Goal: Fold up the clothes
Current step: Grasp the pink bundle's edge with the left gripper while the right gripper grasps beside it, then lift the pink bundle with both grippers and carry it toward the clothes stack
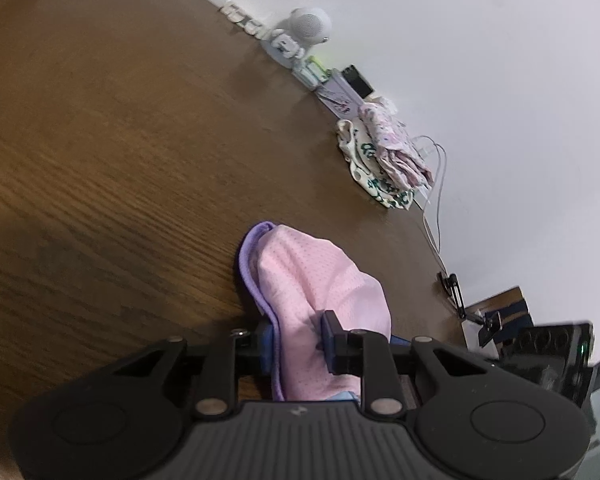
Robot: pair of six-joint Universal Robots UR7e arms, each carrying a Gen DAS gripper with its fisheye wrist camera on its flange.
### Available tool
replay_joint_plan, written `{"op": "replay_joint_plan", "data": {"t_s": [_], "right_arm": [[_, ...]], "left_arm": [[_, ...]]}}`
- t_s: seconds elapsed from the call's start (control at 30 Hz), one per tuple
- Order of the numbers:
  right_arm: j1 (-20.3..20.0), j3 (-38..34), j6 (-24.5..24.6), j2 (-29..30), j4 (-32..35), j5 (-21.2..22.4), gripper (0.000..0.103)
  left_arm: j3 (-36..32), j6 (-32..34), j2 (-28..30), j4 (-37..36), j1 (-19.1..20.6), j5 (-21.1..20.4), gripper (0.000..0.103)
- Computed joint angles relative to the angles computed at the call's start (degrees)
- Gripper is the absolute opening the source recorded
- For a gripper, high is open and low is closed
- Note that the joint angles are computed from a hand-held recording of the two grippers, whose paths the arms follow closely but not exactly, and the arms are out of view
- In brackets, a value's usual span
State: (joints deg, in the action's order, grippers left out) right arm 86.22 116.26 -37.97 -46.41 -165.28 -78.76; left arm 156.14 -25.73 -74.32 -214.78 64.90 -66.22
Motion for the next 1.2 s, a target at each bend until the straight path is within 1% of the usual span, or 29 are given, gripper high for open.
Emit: {"op": "replay_joint_plan", "data": {"t_s": [0.1,0.2,0.33,0.57,0.67,0.9,0.93,0.97,1.0,1.13,1.2], "right_arm": [[0.0,-0.5,2.2,0.4,0.8,0.9,0.102],[-1.1,0.1,5.3,0.7,-1.1,3.5,0.102],[-2.0,-0.1,6.0,1.0,-0.5,5.8,0.102],[-2.2,0.4,4.8,1.1,-1.2,6.2,0.102],[-1.9,0.5,6.0,1.2,-1.9,5.9,0.102],[-1.7,0.6,6.7,1.3,-2.4,5.7,0.101],[-1.6,0.6,6.8,1.5,-2.4,5.6,0.099],[-1.6,0.5,7.0,1.7,-2.4,5.6,0.091],[-1.5,0.5,7.1,1.8,-2.4,5.5,0.081],[-1.6,0.7,8.1,2.3,-3.6,5.2,0.066],[-1.8,0.7,9.4,2.5,-4.3,4.7,0.047]], "left_arm": [[-0.1,1.8,0.2,-0.5,0.7,-1.3,0.031],[-0.3,3.6,0.3,-0.9,1.4,-2.6,0.033],[-0.5,4.0,0.5,-1.1,1.9,-3.3,0.034],[-0.7,4.7,0.1,-0.7,2.3,-3.9,0.034],[-0.6,5.2,0.0,-0.3,1.9,-3.3,0.03],[-0.6,5.7,0.5,-1.1,1.8,-3.1,0.028],[-0.6,5.8,0.6,-1.2,1.9,-3.1,0.028],[-0.6,5.8,0.7,-1.4,2.0,-3.3,0.028],[-0.6,5.9,0.7,-1.5,2.2,-3.5,0.028],[-0.7,6.1,0.9,-1.7,2.6,-4.0,0.028],[-0.7,6.4,0.9,-1.9,2.9,-4.4,0.028]]}}
